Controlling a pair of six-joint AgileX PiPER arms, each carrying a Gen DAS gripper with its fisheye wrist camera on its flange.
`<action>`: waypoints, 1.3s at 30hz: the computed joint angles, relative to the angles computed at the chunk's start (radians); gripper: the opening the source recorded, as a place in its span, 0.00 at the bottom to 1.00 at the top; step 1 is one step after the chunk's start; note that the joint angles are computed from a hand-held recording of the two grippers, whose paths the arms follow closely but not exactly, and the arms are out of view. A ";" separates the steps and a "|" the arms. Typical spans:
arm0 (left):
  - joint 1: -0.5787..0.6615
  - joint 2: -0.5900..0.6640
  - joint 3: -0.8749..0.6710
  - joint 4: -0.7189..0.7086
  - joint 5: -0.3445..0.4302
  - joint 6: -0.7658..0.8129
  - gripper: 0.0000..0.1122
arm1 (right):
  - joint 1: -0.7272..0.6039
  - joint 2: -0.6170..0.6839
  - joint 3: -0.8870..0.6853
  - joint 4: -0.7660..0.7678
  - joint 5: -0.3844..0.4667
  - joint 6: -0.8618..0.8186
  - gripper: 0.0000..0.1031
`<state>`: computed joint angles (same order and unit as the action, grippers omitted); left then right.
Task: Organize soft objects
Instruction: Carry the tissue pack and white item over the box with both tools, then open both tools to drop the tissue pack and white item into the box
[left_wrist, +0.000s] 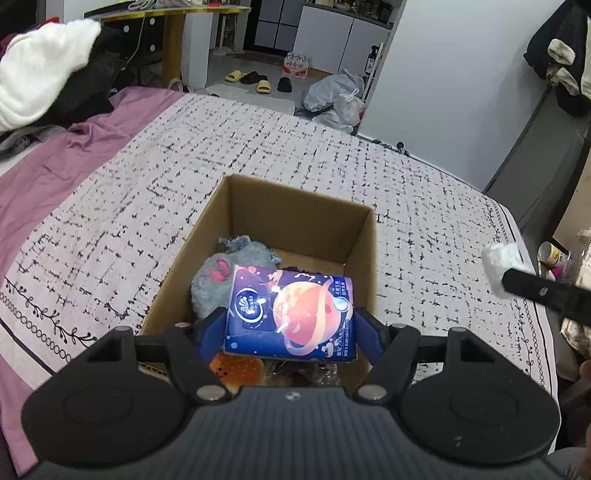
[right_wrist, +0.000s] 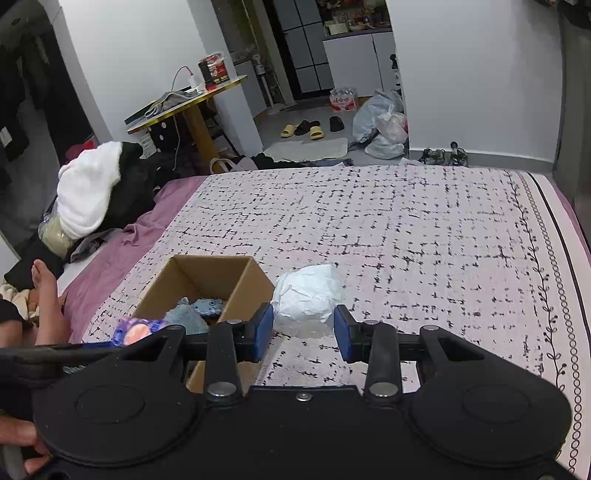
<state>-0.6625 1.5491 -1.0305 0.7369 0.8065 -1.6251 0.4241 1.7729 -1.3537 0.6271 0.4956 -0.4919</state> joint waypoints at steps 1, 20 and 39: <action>0.006 -0.003 0.016 0.006 -0.022 -0.006 0.63 | 0.009 0.001 -0.007 -0.017 0.001 0.016 0.35; 0.062 -0.157 0.220 0.128 -0.152 -0.152 0.69 | 0.205 0.111 -0.242 -0.359 0.071 0.309 0.36; 0.152 -0.311 0.314 0.081 -0.183 -0.081 0.73 | 0.317 0.229 -0.409 -0.659 0.155 0.631 0.69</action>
<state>-0.5105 1.2385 -0.7160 0.8179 0.6237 -1.7065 0.7407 2.0017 -1.7627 -0.0323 0.6508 0.1388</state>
